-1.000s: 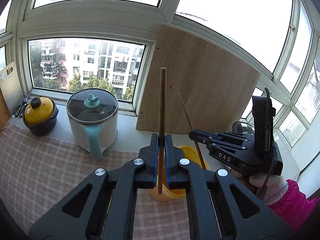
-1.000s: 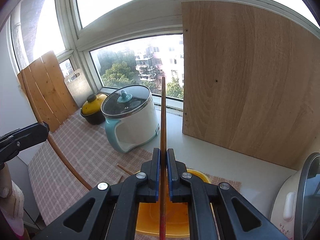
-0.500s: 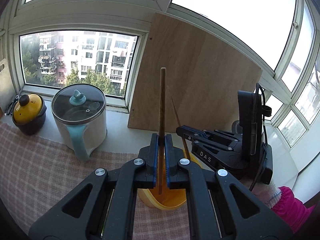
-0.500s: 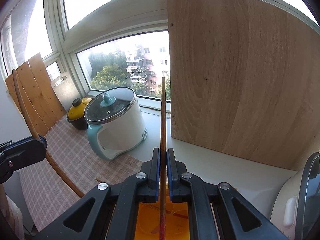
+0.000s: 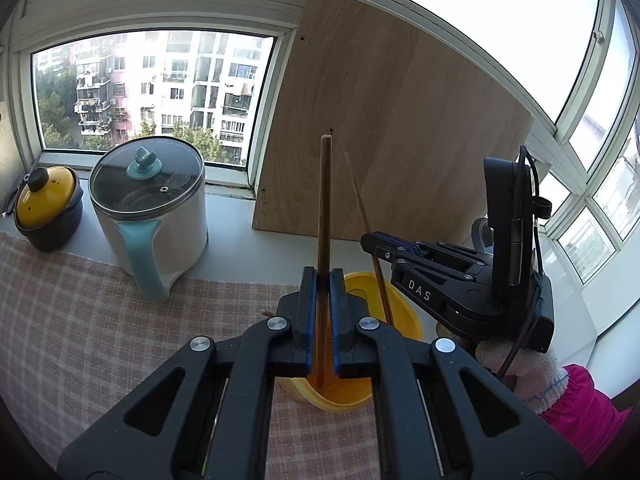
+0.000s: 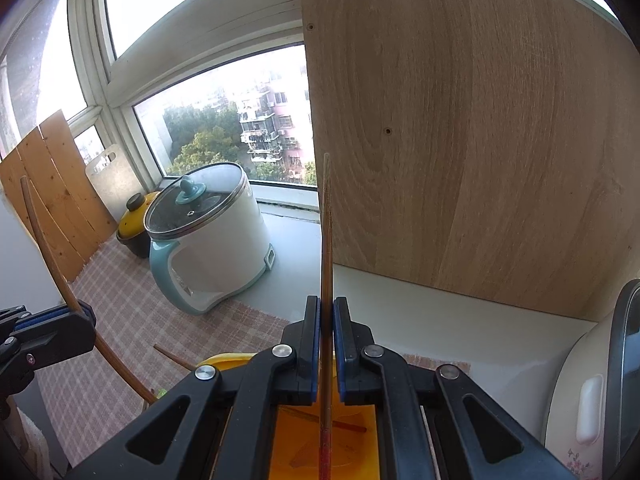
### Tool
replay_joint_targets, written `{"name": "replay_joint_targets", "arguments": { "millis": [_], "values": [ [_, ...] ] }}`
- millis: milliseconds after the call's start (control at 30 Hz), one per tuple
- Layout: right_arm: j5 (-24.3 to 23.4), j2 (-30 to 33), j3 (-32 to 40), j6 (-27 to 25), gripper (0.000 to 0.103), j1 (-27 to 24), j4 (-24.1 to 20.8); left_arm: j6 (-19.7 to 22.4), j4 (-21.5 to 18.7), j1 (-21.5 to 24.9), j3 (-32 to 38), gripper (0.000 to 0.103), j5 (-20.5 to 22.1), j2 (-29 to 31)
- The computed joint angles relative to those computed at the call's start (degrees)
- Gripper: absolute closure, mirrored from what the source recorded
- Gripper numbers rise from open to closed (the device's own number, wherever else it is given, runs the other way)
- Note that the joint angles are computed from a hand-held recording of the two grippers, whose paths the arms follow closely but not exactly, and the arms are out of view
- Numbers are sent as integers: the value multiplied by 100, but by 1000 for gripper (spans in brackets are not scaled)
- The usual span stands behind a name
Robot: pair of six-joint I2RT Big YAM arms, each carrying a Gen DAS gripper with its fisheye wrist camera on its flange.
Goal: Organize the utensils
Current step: 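Open the left tool over the yellow container while the right tool opens too, then withdraw both open tools from the yellow container back over the cloth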
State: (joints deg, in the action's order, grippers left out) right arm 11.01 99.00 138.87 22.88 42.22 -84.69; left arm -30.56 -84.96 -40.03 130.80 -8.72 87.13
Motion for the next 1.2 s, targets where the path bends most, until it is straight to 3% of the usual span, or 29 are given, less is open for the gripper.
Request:
{"name": "replay_joint_targets", "arguments": {
  "millis": [300,433,467,500,567,667,800,867,967,1200],
  "values": [
    [-43,-184,-332,40,98,5,67,-25,-15,12,-200,99,88,-68],
    [15,-296,-483,25,77,50,166,-59,-63,3,-249,99,105,-93],
    [30,-311,-494,35,75,59,166,-69,-89,5,-248,92,119,-91],
    [44,-329,-509,55,74,67,166,-99,-125,3,-252,71,111,-91],
    [70,-381,-561,102,63,81,171,-142,-50,-8,-367,54,80,-173],
    [190,-506,-713,142,40,109,241,-131,-54,-31,-452,54,41,-251],
    [269,-648,-861,233,32,150,235,-117,-65,-43,-575,54,-29,-378],
    [336,-748,-982,292,18,187,315,-137,-49,-40,-679,54,-50,-477],
    [446,-836,-1057,335,13,255,349,-137,-25,-32,-832,54,-103,-626],
    [576,-924,-1094,340,11,476,300,-154,20,94,-1352,54,-202,-1118]
  ]
}}
